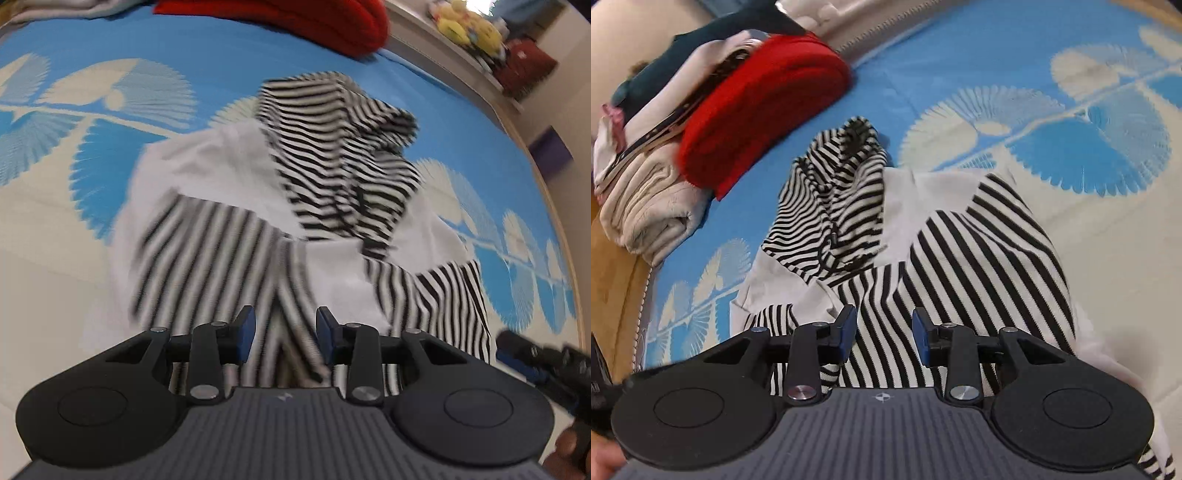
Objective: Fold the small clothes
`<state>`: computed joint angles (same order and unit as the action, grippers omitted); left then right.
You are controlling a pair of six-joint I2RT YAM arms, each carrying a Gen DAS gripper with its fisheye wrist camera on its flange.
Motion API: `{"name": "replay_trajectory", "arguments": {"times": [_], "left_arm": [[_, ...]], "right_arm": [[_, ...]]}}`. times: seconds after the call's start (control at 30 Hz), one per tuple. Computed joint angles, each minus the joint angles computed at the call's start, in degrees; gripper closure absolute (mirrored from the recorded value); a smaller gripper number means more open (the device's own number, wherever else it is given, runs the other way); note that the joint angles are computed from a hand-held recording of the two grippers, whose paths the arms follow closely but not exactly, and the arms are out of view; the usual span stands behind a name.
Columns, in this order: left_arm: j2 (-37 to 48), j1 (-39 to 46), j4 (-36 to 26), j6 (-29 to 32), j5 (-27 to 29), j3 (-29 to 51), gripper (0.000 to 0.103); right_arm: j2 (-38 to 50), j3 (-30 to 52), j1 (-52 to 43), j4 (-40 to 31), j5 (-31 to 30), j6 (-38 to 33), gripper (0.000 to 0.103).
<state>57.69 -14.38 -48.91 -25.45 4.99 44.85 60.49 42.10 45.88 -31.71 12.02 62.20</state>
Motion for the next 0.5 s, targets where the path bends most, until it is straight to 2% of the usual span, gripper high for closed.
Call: {"name": "replay_trajectory", "arguments": {"times": [0.13,0.2,0.33,0.47,0.5], "left_arm": [[3.6,-10.9,6.3,-4.5,-5.1,-0.9,0.061],[6.5,-15.2,8.9,-5.7,-7.7,-0.9,0.044],[12.2,-20.4,12.2,-6.9,-10.8,-0.5,0.041],[16.2,-23.3,13.0,-5.1,-15.1,-0.7,0.044],[16.3,-23.6,13.1,-4.6,-16.4,-1.1,0.061]], "right_arm": [[0.5,1.6,-0.3,-4.1,5.0,-3.2,0.067],[0.3,1.3,-2.0,-4.8,3.2,-2.2,0.067],[-0.5,0.8,-5.4,-4.8,-0.5,-4.7,0.067],[-1.6,0.1,-7.2,-5.2,-2.0,-6.0,0.067],[-1.8,-0.1,-7.7,-5.4,-2.6,-6.0,0.067]]}}
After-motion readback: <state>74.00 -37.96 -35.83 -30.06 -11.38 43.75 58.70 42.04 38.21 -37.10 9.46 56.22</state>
